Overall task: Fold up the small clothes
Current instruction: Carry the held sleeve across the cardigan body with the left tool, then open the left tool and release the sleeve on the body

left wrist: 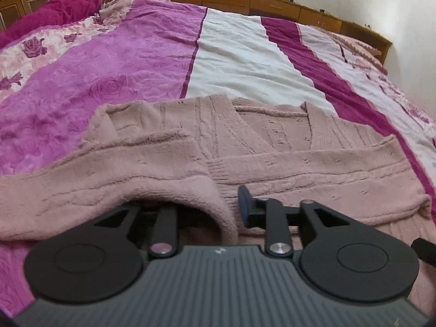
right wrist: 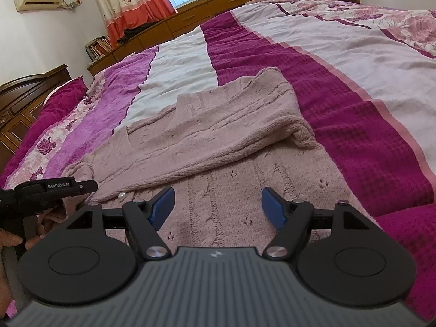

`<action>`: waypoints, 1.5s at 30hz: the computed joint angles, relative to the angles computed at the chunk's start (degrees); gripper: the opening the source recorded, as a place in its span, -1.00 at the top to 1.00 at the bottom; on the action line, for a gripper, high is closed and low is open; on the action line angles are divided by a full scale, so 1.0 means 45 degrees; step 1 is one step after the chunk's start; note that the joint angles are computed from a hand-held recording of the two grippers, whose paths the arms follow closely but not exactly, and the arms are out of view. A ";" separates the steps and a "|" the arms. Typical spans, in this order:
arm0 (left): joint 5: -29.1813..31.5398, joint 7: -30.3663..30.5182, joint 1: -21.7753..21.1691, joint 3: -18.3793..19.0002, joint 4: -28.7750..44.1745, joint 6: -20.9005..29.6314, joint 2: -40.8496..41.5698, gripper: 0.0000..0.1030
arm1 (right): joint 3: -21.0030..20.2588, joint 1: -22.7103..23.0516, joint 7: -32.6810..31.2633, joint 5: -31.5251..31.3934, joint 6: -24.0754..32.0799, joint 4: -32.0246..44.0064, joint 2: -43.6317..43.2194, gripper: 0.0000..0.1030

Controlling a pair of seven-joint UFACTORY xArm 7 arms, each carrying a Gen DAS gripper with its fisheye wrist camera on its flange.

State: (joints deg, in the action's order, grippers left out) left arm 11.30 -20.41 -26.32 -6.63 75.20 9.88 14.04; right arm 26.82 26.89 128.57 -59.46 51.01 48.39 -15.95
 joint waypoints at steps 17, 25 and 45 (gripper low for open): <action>-0.2389 0.1650 0.0879 -0.1032 -0.1211 0.0840 -0.1561 -0.07 | 0.0009 -0.0039 0.0074 -0.0069 -0.0155 -0.0097 -0.0052 -0.49; -0.3876 0.2616 0.1052 -0.1064 -0.1970 0.1226 -0.2441 -0.07 | 0.0009 0.0018 -0.0066 -0.0181 -0.0229 0.0017 0.0065 -0.49; -0.0160 -0.0386 0.2068 -0.0633 -0.3049 0.1583 -0.3861 -0.07 | -0.0311 -0.0008 -0.0724 -0.0220 -0.1019 0.0438 0.0381 -0.49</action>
